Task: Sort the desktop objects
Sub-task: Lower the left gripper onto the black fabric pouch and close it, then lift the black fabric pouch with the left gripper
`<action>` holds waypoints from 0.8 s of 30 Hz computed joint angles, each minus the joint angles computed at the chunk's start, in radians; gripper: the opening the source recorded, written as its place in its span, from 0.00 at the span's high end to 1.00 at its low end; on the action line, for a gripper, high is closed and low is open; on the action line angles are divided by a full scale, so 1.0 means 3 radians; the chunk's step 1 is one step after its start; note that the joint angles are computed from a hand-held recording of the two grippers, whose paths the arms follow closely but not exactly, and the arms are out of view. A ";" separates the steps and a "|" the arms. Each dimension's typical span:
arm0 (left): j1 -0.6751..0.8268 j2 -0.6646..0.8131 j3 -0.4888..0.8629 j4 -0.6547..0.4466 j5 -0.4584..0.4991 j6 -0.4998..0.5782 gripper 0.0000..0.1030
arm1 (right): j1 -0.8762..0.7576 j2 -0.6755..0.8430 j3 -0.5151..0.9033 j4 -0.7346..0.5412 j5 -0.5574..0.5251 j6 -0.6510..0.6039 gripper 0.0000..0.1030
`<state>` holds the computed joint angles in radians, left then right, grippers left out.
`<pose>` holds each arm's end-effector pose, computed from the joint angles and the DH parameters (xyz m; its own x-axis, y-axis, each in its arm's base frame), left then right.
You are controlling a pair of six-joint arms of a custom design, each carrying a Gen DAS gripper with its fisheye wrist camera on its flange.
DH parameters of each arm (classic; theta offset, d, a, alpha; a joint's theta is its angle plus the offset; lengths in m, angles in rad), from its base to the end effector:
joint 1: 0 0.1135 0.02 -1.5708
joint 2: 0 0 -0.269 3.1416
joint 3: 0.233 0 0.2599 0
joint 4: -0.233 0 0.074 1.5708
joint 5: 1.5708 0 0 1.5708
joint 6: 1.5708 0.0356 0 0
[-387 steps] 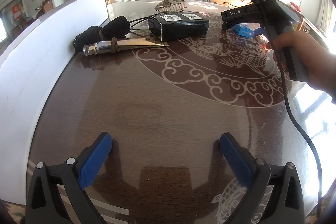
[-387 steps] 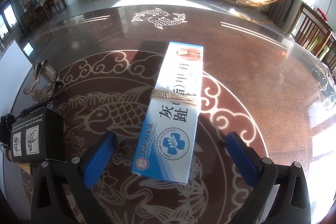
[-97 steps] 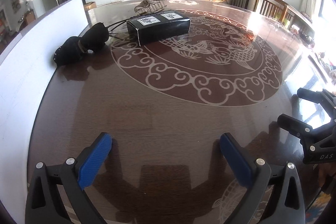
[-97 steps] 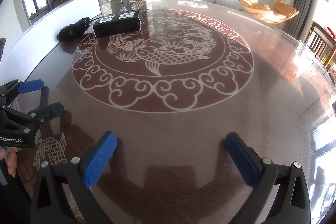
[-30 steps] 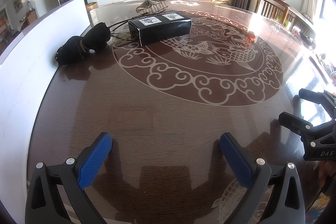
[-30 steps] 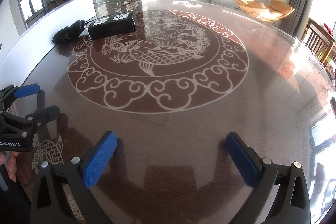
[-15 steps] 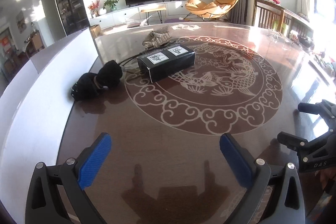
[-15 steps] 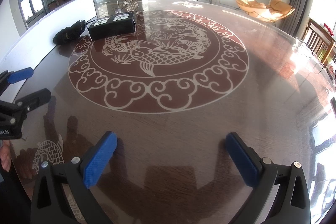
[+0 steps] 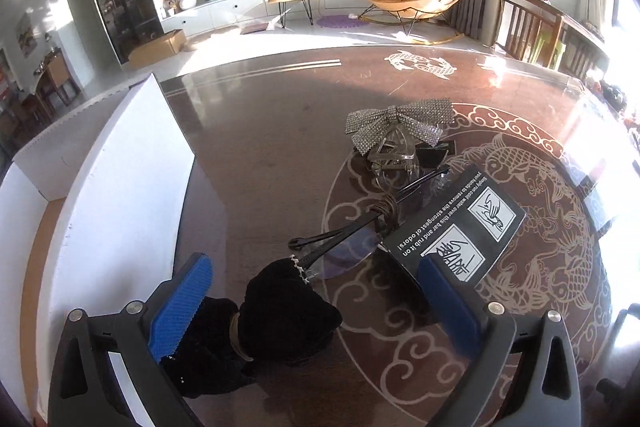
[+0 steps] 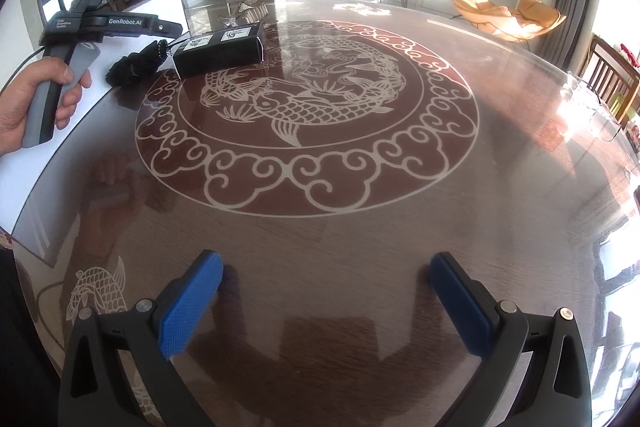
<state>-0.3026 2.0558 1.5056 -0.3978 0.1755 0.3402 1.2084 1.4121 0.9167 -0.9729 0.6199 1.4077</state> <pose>0.4334 -0.1418 0.1818 -0.6006 0.5317 -0.5972 0.6270 0.7766 0.0609 0.1041 0.2162 0.2093 -0.7874 0.1885 -0.5869 0.2278 0.9737 0.0071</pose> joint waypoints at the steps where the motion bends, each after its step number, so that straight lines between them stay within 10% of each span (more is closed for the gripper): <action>1: 0.0063 0.0001 -0.0037 0.0073 0.0172 -0.0081 0.00 | 0.0003 -0.0001 -0.0004 0.0009 0.0001 -0.0001 0.00; 5: 0.0192 0.0015 -0.0140 0.0064 0.0356 -0.0323 0.01 | 0.0017 -0.0017 -0.0016 0.0019 0.0006 0.0004 0.00; 7: 0.0144 -0.0133 -0.0499 0.0341 0.0047 -0.0156 0.46 | 0.0016 -0.0015 -0.0017 0.0025 0.0006 0.0002 0.00; 10: 0.0241 -0.0454 -0.0964 0.0546 0.0207 -0.0108 0.57 | 0.0017 -0.0014 -0.0016 0.0024 0.0008 0.0004 0.00; 20: 0.0205 -0.1749 -0.2404 0.0673 0.0129 -0.0768 0.53 | -0.0001 0.0029 0.0015 -0.0005 0.0012 0.0013 0.00; 24: 0.0184 -0.1936 -0.2671 0.0827 0.0172 -0.0631 0.21 | -0.0006 0.0052 0.0033 -0.0039 0.0005 0.0026 0.00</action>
<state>-0.2474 1.4750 0.7042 -0.1497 0.2273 0.1510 1.2065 1.4278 0.9267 -0.9845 0.6213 1.4156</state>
